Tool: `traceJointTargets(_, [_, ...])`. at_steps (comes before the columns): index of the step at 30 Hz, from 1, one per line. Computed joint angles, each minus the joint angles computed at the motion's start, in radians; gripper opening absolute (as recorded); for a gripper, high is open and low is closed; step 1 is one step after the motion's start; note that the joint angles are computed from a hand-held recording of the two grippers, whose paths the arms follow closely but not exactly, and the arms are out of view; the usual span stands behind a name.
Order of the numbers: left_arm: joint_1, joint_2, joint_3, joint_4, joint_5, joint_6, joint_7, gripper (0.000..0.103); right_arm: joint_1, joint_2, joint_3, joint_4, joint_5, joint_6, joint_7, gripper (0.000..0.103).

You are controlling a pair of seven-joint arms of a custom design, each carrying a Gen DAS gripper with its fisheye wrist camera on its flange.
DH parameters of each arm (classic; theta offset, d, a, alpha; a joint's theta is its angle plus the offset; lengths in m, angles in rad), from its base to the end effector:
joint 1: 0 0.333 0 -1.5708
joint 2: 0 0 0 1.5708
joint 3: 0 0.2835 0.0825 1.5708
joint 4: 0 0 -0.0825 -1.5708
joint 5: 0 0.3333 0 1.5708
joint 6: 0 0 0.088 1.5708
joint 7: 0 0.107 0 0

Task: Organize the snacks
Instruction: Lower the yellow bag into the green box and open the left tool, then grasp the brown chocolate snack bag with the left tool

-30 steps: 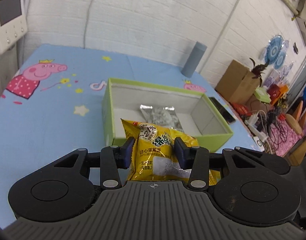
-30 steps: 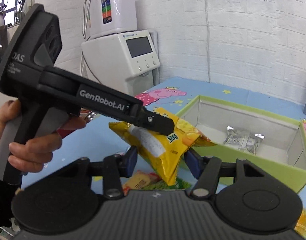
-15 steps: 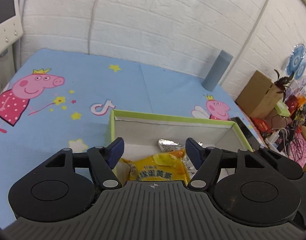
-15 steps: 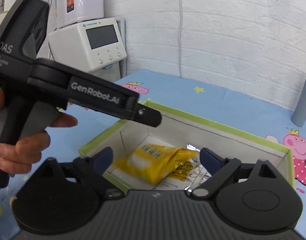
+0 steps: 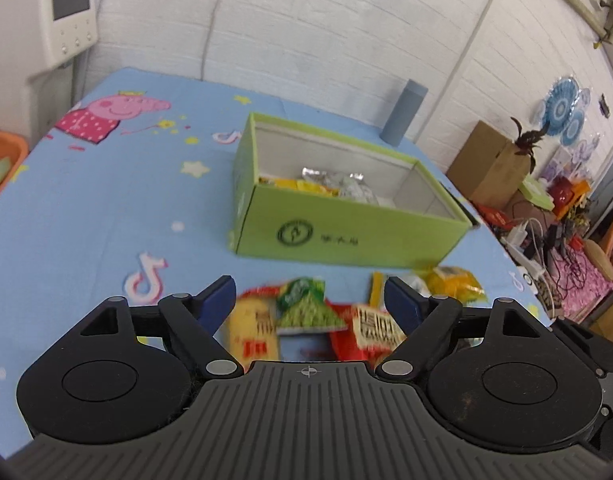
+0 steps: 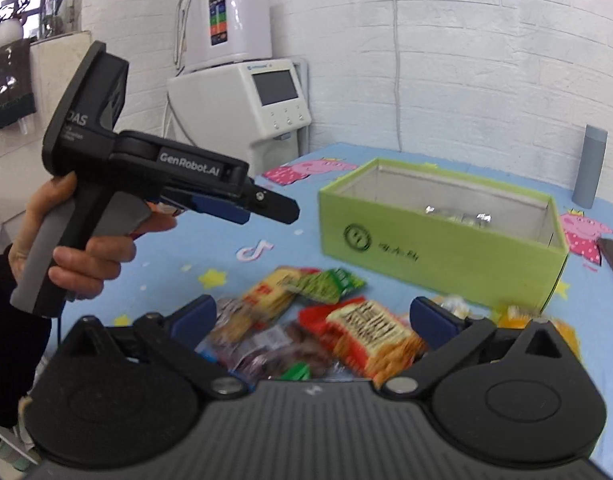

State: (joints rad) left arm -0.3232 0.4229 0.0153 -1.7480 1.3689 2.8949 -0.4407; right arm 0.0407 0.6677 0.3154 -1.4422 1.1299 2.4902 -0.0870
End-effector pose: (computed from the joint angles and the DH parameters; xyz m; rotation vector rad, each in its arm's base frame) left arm 0.5760 -0.2452 0.3763 -2.0705 1.2897 -1.0601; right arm 0.6617 0.1900 0.3506 -2.0368 0.5153 -0.2066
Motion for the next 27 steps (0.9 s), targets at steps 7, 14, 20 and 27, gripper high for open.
traceJointTargets(7, [-0.038,-0.114,-0.091,-0.243,0.048,-0.103,-0.206,0.074,-0.001,-0.139,-0.008,-0.301,0.31,0.248,-0.284,0.103])
traceJointTargets(14, [-0.055,-0.056,-0.129,-0.156,0.076,-0.072,-0.2,0.072,0.04,-0.022,-0.054,-0.192,0.24,0.368,-0.154,0.103])
traceJointTargets(20, [-0.038,0.15,-0.179,0.098,-0.183,0.011,0.173,0.073,-0.056,-0.042,-0.027,-0.241,0.257,0.279,-0.138,0.103])
traceJointTargets(27, [-0.028,0.268,-0.192,0.184,-0.414,0.115,0.311,0.073,-0.111,-0.075,-0.08,-0.254,0.194,0.102,-0.04,0.103])
